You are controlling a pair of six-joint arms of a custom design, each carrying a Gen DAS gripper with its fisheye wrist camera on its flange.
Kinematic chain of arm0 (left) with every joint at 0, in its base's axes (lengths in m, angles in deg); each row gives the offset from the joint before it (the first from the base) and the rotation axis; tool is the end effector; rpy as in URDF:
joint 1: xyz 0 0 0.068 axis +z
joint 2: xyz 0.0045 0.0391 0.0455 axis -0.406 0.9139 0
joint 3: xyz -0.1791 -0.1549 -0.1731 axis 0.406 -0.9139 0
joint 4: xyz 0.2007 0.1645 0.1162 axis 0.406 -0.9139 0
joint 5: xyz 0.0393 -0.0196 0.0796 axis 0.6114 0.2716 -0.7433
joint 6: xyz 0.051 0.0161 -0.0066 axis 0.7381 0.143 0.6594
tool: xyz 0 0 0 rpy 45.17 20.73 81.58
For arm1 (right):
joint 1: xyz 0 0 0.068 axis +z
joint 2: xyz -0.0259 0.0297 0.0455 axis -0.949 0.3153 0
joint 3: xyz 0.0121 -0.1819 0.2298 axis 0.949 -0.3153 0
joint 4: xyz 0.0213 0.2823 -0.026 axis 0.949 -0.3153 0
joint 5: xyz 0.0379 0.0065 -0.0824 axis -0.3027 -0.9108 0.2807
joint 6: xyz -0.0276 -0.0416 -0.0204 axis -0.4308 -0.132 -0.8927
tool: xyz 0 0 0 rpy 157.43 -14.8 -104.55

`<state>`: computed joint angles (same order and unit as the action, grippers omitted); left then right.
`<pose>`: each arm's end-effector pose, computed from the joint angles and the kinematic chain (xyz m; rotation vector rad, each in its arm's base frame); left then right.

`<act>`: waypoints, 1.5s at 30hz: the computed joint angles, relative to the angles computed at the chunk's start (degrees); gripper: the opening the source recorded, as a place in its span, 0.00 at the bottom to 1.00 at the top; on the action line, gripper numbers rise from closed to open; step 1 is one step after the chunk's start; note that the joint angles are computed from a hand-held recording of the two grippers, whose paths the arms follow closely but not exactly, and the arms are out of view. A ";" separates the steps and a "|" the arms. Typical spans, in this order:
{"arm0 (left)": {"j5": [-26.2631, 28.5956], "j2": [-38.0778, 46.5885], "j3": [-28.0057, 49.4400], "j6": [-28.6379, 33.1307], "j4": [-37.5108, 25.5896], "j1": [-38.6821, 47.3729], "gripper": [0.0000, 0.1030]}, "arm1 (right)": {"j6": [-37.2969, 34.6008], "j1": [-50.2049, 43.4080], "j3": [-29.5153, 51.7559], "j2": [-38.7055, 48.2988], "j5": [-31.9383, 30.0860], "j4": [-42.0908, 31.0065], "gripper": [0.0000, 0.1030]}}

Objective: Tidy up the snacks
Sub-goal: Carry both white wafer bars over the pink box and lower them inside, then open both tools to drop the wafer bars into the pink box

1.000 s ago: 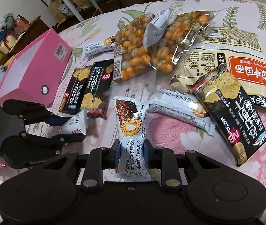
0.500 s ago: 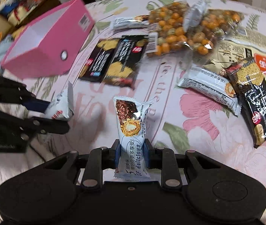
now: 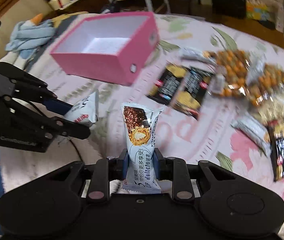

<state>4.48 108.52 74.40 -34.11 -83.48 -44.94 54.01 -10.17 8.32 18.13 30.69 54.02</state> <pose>0.2089 -0.0894 0.2340 1.0285 2.6831 -0.3638 0.1237 0.2155 0.2156 -0.2157 2.6971 0.4336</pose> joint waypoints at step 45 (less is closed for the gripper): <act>7.36 48.54 30.80 -17.96 24.23 23.83 0.32 | -35.18 -19.50 63.71 62.93 -1.67 -1.32 0.42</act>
